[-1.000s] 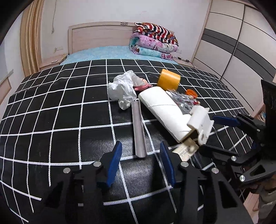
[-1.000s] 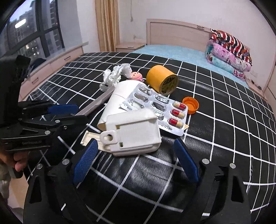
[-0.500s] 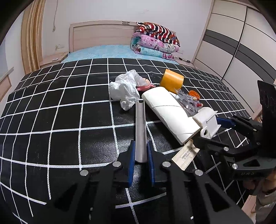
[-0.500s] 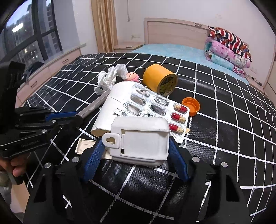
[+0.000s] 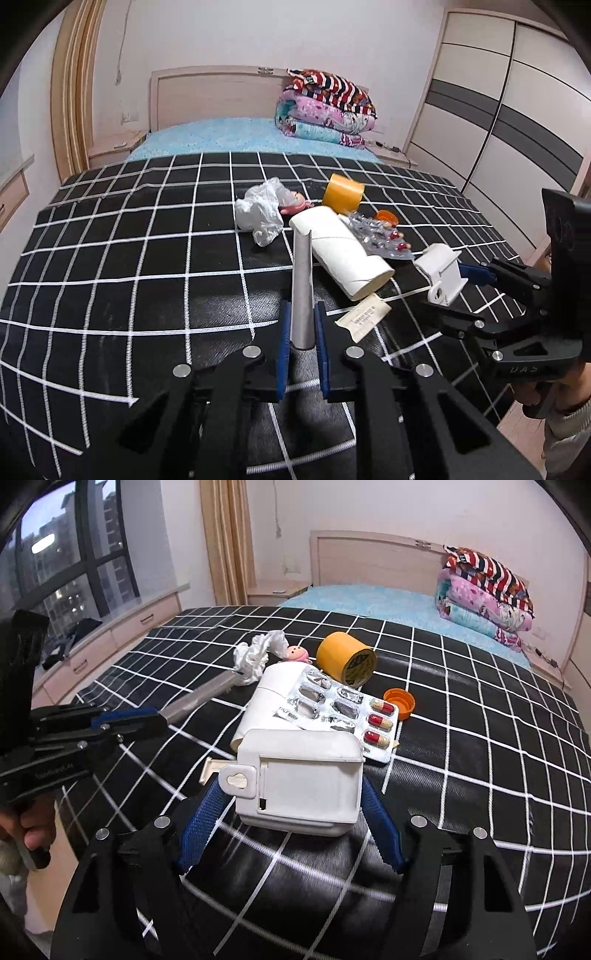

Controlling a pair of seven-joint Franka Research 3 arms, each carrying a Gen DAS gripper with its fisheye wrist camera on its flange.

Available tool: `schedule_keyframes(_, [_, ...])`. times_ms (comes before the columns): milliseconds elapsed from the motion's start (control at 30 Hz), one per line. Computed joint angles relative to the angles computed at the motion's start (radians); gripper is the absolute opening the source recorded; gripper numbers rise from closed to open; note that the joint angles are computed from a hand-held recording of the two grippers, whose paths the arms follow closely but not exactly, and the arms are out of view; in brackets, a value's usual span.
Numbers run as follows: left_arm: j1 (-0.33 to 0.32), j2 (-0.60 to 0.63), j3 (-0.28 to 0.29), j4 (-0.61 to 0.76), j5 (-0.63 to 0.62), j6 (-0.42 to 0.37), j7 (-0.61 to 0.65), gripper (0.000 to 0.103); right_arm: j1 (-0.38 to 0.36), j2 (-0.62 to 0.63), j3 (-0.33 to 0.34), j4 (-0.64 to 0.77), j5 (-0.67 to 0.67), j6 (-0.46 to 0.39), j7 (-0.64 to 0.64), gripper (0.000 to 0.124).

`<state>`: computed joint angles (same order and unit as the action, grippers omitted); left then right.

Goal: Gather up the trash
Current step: 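Lift both held items and carry them down toward the black trash bin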

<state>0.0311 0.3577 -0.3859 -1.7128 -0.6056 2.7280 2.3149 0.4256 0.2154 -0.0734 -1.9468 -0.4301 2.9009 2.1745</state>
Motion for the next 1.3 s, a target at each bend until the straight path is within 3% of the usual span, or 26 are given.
schedule_keyframes(200, [0.025,-0.108,-0.019,-0.103,-0.134,0.007,0.121,0.012,0.017,-0.075,-0.006,-0.072,-0.114,0.017,0.111,0.073])
schedule_keyframes(600, [-0.071,-0.31,0.083,-0.283,-0.355,-0.039,0.315,0.012,-0.078,-0.223,0.109,-0.212,-0.33,0.05,0.343,0.073])
schedule_keyframes(700, [-0.105,-0.357,0.119,-0.328,-0.394,-0.05,0.352,0.012,-0.11,-0.258,0.143,-0.262,-0.28,0.097,0.321,0.073])
schedule_keyframes(1033, [-0.215,-0.509,0.246,-0.501,-0.448,-0.099,0.439,0.012,-0.222,-0.368,0.282,-0.37,-0.366,0.113,0.439,0.073])
schedule_keyframes(1300, [-0.27,-0.604,0.3,-0.627,-0.419,-0.15,0.472,0.012,-0.242,-0.422,0.351,-0.479,-0.222,0.125,0.362,0.073])
